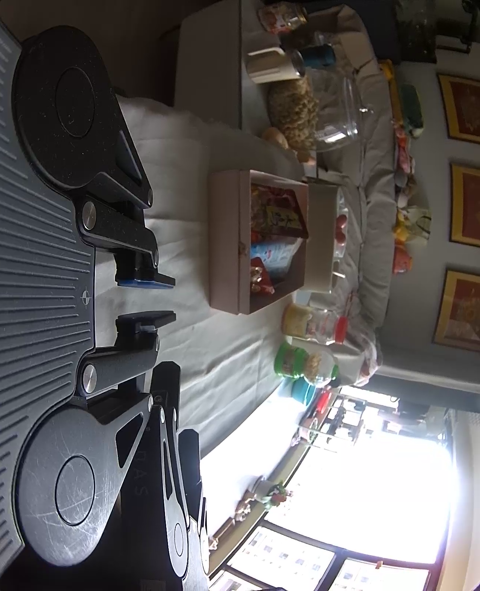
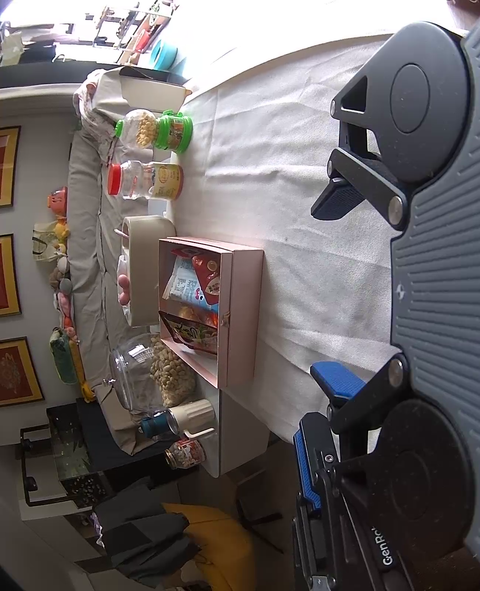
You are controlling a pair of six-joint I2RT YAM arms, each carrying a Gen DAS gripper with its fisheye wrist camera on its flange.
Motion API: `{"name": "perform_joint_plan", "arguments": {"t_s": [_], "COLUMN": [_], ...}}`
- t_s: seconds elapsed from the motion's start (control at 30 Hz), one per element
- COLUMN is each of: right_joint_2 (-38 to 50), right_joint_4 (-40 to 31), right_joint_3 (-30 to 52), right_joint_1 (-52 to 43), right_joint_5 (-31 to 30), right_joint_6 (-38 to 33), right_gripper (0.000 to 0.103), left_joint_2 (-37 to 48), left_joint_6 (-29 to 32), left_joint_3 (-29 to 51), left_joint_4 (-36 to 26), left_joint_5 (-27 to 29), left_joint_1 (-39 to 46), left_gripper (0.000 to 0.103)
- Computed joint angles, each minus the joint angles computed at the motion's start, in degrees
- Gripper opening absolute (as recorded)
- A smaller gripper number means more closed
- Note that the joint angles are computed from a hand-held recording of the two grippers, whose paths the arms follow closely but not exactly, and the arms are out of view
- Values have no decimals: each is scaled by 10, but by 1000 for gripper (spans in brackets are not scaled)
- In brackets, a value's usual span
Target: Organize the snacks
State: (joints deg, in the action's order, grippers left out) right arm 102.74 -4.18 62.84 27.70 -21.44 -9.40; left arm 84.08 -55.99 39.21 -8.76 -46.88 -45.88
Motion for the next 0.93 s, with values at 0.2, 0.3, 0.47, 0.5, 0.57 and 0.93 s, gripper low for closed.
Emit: {"name": "perform_joint_plan", "arguments": {"t_s": [0.2, 0.3, 0.47, 0.5, 0.57, 0.93], "right_joint_2": [1, 0, 4, 5, 6, 13], "right_joint_4": [1, 0, -2, -2, -3, 8], "right_joint_3": [0, 0, 2, 2, 2, 2], "right_joint_1": [0, 0, -2, -2, -1, -2], "right_joint_5": [0, 0, 0, 0, 0, -8], "right_joint_6": [0, 0, -1, -1, -1, -7], "right_gripper": [84, 84, 84, 84, 84, 84], "left_joint_2": [-2, -2, -1, -2, -2, 3], "left_joint_6": [5, 4, 1, 1, 2, 13], "left_joint_3": [-2, -2, -6, -6, -7, -34], "left_joint_4": [4, 4, 7, 8, 10, 65], "left_joint_5": [6, 6, 5, 6, 6, 14], "left_joint_1": [4, 3, 5, 6, 6, 22], "left_gripper": [17, 17, 17, 17, 17, 17]}}
